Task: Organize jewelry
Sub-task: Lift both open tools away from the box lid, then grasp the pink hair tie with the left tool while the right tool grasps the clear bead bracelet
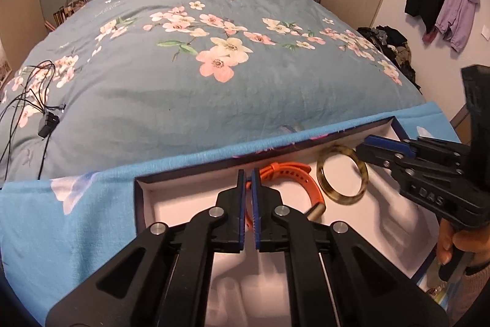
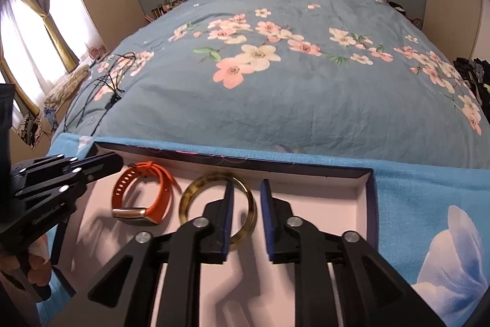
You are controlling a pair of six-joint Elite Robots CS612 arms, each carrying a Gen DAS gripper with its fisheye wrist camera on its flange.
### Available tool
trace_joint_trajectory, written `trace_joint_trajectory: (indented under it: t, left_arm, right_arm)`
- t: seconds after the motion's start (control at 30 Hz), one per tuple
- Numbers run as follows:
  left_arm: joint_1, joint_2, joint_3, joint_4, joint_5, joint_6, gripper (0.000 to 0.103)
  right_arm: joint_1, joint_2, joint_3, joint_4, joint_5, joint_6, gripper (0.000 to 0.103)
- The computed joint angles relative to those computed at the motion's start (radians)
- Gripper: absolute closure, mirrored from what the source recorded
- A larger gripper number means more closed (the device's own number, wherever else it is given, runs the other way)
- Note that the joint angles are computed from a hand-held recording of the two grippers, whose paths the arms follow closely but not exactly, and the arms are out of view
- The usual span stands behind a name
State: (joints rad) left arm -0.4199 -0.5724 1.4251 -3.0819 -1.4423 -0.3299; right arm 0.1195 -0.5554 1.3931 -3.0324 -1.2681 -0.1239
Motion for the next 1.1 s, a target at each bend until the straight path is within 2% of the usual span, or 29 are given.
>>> trace_joint_trajectory:
  t: [0.1, 0.17, 0.23, 0.33, 0.53, 0.67, 0.8, 0.87, 0.9, 1.07, 1.1]
  left_arm:
    - [-0.01, -0.018, 0.051, -0.098, 0.012, 0.012, 0.085]
    - [-0.023, -0.034, 0.094, -0.168, 0.04, 0.038, 0.079]
    - [-0.033, -0.054, 0.142, -0.241, 0.047, 0.054, 0.067]
    - [-0.051, -0.088, 0.227, -0.355, 0.064, 0.072, 0.057]
    - [-0.093, -0.148, 0.394, -0.535, 0.083, 0.069, 0.051]
    - [-0.122, -0.168, 0.483, -0.61, 0.099, 0.054, 0.048]
    - [-0.145, -0.172, 0.543, -0.645, 0.09, 0.022, 0.048]
    - [-0.157, -0.168, 0.56, -0.659, 0.098, 0.002, 0.048]
    - [-0.162, -0.165, 0.566, -0.665, 0.098, -0.005, 0.047]
    - [-0.185, -0.158, 0.593, -0.683, 0.114, -0.037, 0.046]
    - [-0.185, -0.157, 0.594, -0.682, 0.109, -0.043, 0.046]
  right_arm:
    - [-0.013, -0.029, 0.058, -0.069, 0.06, -0.017, 0.08]
    - [-0.024, -0.056, 0.113, -0.126, 0.106, -0.047, 0.07]
    - [-0.037, -0.087, 0.181, -0.188, 0.146, -0.092, 0.065]
    - [-0.057, -0.127, 0.275, -0.246, 0.197, -0.148, 0.061]
    - [-0.093, -0.177, 0.423, -0.287, 0.215, -0.245, 0.06]
    - [-0.112, -0.188, 0.491, -0.29, 0.203, -0.267, 0.06]
    - [-0.129, -0.183, 0.517, -0.291, 0.213, -0.255, 0.06]
    - [-0.133, -0.181, 0.523, -0.294, 0.209, -0.246, 0.061]
    - [-0.138, -0.18, 0.524, -0.285, 0.228, -0.242, 0.062]
    - [-0.144, -0.177, 0.532, -0.285, 0.255, -0.244, 0.089]
    - [-0.145, -0.178, 0.533, -0.283, 0.262, -0.245, 0.09]
